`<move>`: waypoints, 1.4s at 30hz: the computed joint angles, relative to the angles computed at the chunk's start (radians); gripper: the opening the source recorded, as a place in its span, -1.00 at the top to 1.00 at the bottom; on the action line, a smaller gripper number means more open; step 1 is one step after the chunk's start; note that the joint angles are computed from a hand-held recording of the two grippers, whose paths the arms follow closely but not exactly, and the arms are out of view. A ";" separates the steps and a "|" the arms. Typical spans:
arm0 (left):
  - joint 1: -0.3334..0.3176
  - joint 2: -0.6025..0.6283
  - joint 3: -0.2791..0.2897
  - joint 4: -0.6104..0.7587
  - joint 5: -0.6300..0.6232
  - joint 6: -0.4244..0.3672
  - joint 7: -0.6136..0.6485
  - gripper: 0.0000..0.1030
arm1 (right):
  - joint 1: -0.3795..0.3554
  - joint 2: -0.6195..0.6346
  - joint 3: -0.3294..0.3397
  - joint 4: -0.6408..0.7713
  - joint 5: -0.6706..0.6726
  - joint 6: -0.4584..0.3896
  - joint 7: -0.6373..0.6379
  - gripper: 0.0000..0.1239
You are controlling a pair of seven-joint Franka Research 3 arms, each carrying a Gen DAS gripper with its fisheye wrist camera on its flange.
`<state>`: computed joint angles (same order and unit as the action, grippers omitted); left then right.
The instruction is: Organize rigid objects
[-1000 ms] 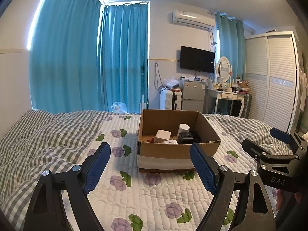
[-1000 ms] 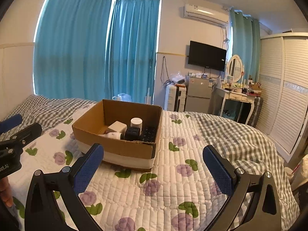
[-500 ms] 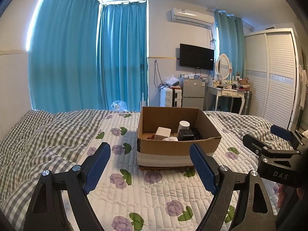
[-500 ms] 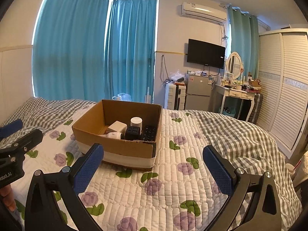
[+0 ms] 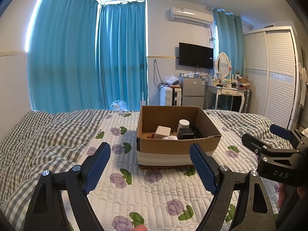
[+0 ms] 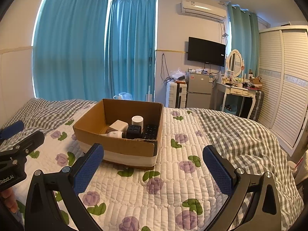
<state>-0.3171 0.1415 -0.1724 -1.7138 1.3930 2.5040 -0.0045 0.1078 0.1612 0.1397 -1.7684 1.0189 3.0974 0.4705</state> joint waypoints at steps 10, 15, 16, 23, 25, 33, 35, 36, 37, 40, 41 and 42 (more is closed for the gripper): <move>-0.001 -0.002 0.000 -0.004 0.008 -0.009 -0.011 -0.68 | 0.001 0.002 -0.006 -0.007 -0.044 -0.001 0.044 -0.66; -0.001 -0.001 -0.001 -0.002 0.007 -0.009 -0.010 -0.68 | -0.002 0.001 -0.005 -0.007 -0.054 -0.003 0.055 -0.66; 0.000 -0.001 -0.001 -0.002 0.006 -0.006 -0.009 -0.68 | -0.002 0.002 -0.005 -0.007 -0.055 -0.004 0.054 -0.66; -0.002 -0.001 0.000 -0.002 0.010 -0.010 -0.016 -0.68 | -0.002 0.003 -0.004 -0.008 -0.067 -0.002 0.065 -0.66; -0.002 -0.001 -0.001 -0.002 0.009 -0.010 -0.018 -0.68 | -0.004 0.003 -0.002 -0.008 -0.066 -0.004 0.065 -0.66; -0.004 0.000 -0.002 -0.001 0.009 -0.018 -0.016 -0.68 | -0.002 0.004 -0.001 -0.012 -0.081 0.001 0.076 -0.66; -0.005 0.000 -0.003 0.000 0.008 -0.020 -0.016 -0.68 | -0.003 0.004 -0.001 -0.013 -0.083 0.001 0.079 -0.66; -0.005 0.000 -0.002 0.000 0.007 -0.019 -0.014 -0.68 | -0.003 0.004 -0.001 -0.013 -0.084 0.002 0.080 -0.66; -0.006 0.000 -0.002 0.000 0.008 -0.022 -0.015 -0.68 | -0.004 0.004 0.000 -0.013 -0.084 0.001 0.079 -0.66; -0.006 0.000 -0.002 0.000 0.010 -0.024 -0.016 -0.68 | -0.004 0.003 0.000 -0.014 -0.085 -0.002 0.081 -0.66; -0.006 -0.001 -0.002 -0.001 0.010 -0.023 -0.017 -0.68 | -0.003 0.002 -0.001 -0.015 -0.087 -0.002 0.082 -0.66; -0.006 -0.001 -0.002 -0.002 0.010 -0.023 -0.016 -0.68 | -0.002 0.002 -0.002 -0.017 -0.092 -0.001 0.085 -0.66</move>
<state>-0.3228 0.1403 -0.1748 -1.7154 1.4026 2.4808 -0.0203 0.1063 0.1635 0.1372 -1.7852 0.9271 3.0967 0.5556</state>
